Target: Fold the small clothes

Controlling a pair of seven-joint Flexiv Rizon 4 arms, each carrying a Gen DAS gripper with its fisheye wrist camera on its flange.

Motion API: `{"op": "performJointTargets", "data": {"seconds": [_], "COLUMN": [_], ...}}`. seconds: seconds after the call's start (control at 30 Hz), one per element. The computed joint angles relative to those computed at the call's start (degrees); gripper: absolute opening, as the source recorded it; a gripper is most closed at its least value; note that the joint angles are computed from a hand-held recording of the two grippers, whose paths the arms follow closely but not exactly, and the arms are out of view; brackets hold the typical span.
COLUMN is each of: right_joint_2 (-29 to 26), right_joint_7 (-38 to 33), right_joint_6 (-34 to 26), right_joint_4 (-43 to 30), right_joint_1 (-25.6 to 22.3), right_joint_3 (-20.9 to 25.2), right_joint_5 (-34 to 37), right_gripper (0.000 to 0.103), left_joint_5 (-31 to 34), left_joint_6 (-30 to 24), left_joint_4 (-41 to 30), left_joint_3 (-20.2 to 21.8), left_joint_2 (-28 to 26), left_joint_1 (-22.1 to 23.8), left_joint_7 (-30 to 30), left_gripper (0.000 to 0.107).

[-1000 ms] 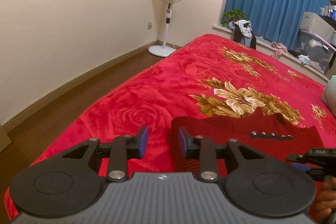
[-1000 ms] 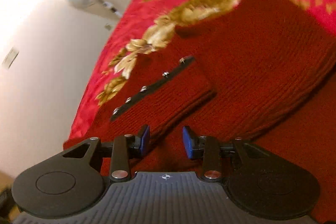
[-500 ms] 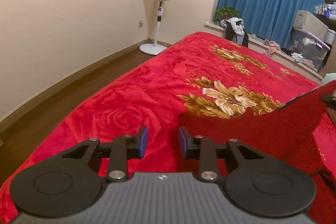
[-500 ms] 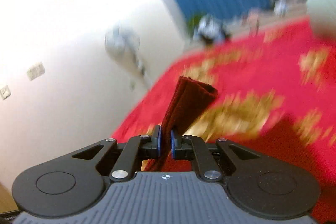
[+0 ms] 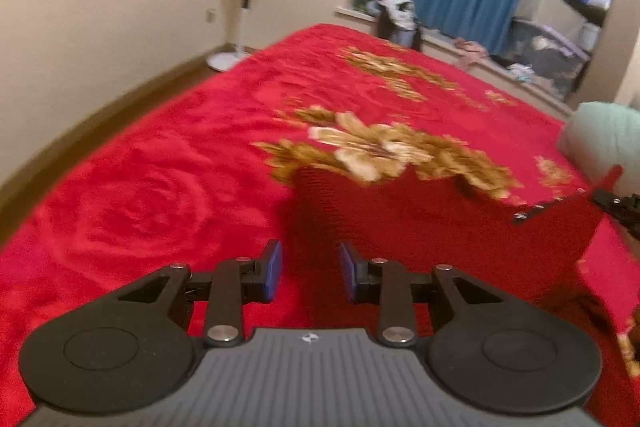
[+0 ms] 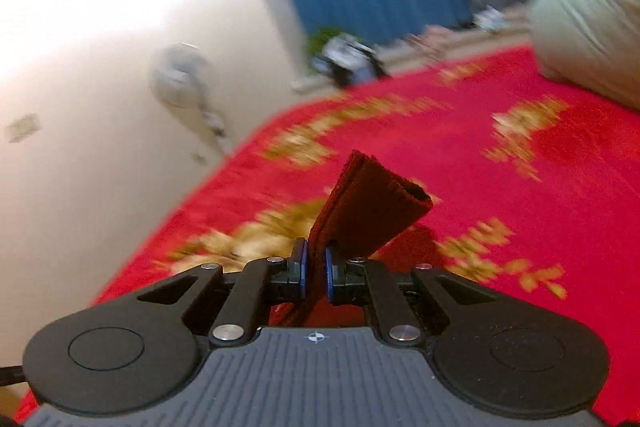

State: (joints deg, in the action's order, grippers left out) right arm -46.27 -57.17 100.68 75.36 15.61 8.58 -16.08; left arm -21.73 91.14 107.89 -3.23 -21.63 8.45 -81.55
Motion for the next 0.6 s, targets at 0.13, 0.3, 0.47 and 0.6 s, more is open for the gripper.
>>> {"op": "performJointTargets", "data": {"seconds": [0.13,0.3,0.47,0.6], "right_joint_2": [-0.67,3.08,2.23,-2.1], "right_joint_7": [5.45,14.62,10.86,-6.68], "right_joint_6": [-0.57,-20.65,-7.66,-18.26], "right_joint_4": [0.64,2.9,4.3,-3.91], "right_joint_1": [-4.68,5.98,0.98,-7.05], "right_joint_3": [3.85,-15.49,-9.67,7.69], "right_joint_5": [-7.74,-0.57,-2.69,-0.58], "right_gripper": [0.011,0.027,0.027,0.028], "left_joint_5": [-6.2,11.93,9.56,12.85], "left_joint_6": [-0.38,-16.47,-4.43,-16.82], "left_joint_4": [-1.31,-10.29,-6.59,-11.58], "left_joint_3": [-4.99,13.17,6.9,11.96], "left_joint_2": [-2.8,-6.12,-5.14,-7.49], "left_joint_1": [1.78,-8.8,-4.33,-7.23], "left_joint_7": [6.3,-10.36,-8.84,-11.08], "left_gripper": [0.042,0.045,0.043,0.038]}}
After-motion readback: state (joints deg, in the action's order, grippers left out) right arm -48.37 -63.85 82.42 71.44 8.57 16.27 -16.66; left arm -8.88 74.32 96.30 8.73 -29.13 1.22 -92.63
